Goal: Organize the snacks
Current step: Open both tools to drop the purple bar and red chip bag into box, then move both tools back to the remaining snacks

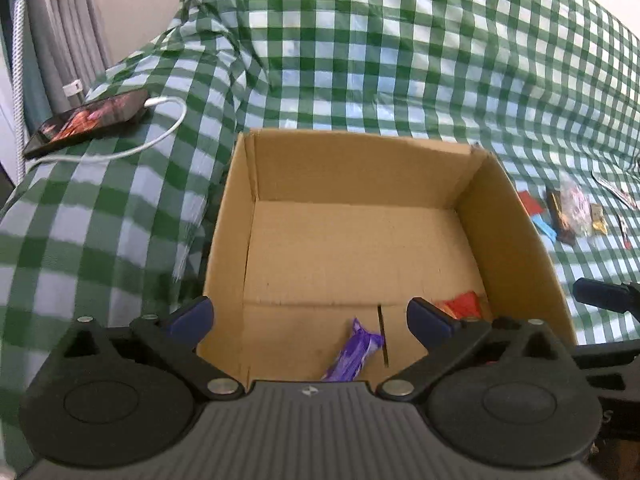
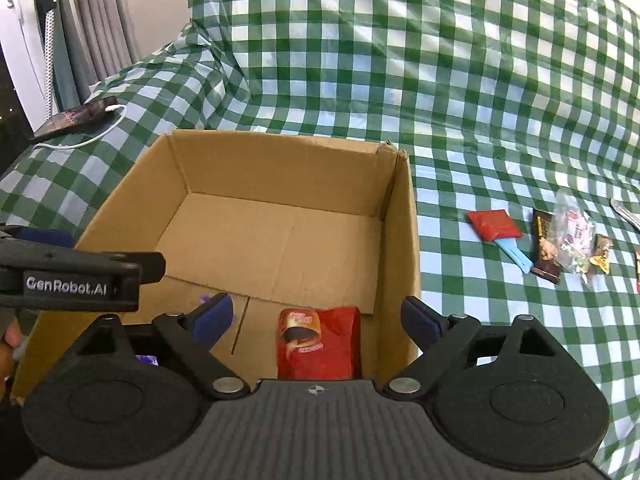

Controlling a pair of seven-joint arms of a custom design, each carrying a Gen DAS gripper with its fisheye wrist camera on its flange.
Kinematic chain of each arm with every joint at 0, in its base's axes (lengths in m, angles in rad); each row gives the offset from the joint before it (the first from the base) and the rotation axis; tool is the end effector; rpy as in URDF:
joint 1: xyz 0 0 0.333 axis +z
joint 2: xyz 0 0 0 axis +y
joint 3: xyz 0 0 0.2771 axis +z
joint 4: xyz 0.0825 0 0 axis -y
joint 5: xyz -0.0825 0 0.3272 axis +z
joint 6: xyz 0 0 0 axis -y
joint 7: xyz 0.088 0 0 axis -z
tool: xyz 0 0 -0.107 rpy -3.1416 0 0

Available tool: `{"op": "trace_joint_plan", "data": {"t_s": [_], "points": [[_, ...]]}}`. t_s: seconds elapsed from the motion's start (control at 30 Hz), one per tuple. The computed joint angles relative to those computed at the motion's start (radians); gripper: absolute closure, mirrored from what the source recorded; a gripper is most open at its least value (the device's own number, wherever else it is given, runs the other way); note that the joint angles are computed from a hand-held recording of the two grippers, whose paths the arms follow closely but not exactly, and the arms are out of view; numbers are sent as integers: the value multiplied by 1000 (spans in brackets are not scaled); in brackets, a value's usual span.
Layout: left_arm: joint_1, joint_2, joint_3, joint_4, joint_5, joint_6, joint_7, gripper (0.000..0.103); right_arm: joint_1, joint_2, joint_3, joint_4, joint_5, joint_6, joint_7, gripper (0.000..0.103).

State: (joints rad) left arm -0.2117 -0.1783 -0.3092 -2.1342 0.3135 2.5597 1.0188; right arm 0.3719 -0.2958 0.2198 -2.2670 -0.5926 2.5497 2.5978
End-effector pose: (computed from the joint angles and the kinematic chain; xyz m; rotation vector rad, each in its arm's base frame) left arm 0.4281 -0.2605 0.5304 -1.6728 2.0281 -0.6713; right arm 0.3769 0.2717 0.5230 -1.7549 1.7945 -0.6703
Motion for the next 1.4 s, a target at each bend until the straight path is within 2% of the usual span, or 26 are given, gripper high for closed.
{"op": "trace_joint_plan", "data": {"t_s": [0.13, 0.33, 0.5, 0.6, 1.03, 1.4], "points": [[-18, -123, -2, -77, -76, -56, 9, 0, 38, -84, 11, -44, 58, -44, -15, 9], [-30, -350, -38, -210, -165, -163, -1, 0, 104, -263, 41, -145, 149, -132, -48, 6], [-38, -514, -80, -296, -193, -202, 8, 0, 131, -385, 90, -202, 159, -199, -41, 5], [-34, -575, -107, -314, -201, -210, -3, 0, 138, -444, 121, -216, 148, -228, -21, 4], [-39, -746, -166, -349, -216, -233, 0, 0, 175, -600, 199, -245, 107, -302, 35, 2], [-34, -802, -187, -353, -226, -253, 0, 0, 189, -618, 239, -228, 88, -338, 74, 1]]}}
